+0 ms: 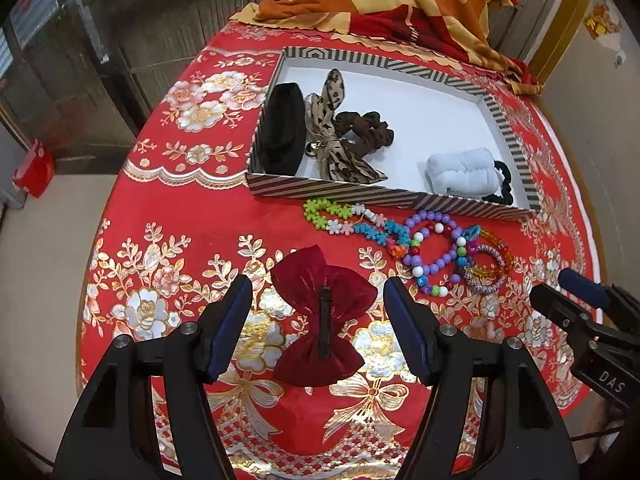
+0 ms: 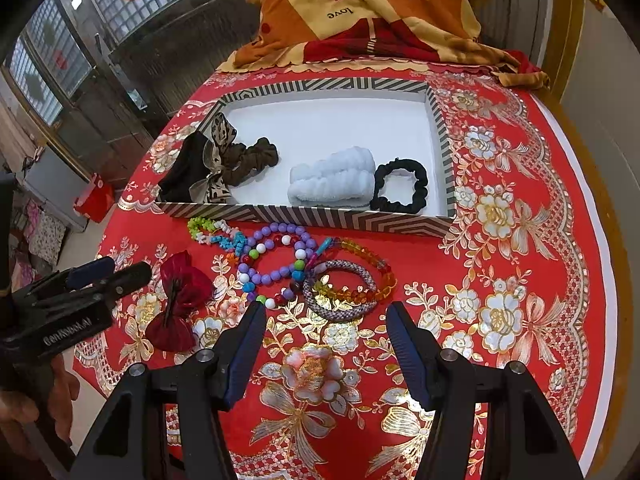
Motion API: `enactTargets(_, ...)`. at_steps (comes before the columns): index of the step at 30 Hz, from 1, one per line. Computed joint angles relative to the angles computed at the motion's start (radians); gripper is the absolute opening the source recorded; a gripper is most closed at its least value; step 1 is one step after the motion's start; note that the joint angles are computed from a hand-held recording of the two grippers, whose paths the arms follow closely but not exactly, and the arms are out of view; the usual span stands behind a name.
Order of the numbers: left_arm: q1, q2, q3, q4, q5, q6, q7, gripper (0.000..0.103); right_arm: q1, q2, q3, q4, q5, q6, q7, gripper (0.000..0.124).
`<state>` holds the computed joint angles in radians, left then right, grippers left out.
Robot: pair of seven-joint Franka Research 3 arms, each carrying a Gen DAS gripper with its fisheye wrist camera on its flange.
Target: Organize jewelry
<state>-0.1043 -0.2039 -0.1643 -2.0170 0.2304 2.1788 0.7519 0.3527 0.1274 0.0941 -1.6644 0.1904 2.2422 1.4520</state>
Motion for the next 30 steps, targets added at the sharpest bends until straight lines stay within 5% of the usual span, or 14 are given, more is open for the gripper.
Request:
enactTargets(15,0.02,-0.119,0.086,-0.163,-0.236,0.061,0.114,0.068,-0.006,0.016,0.007,-0.014,0.086,0.028,-0.072,0.06)
enactTargets(21,0.005,-0.067,0.072,-0.135,-0.285,0.057,0.178,0.068,-0.01,0.038,-0.003,0.0,0.073,0.026,-0.057,0.059)
enactTargets(30,0.015,-0.005,0.051,-0.095,-0.265,0.037,0.195,0.068,-0.014,0.099,0.01,0.075,0.111,-0.004,-0.091,0.041)
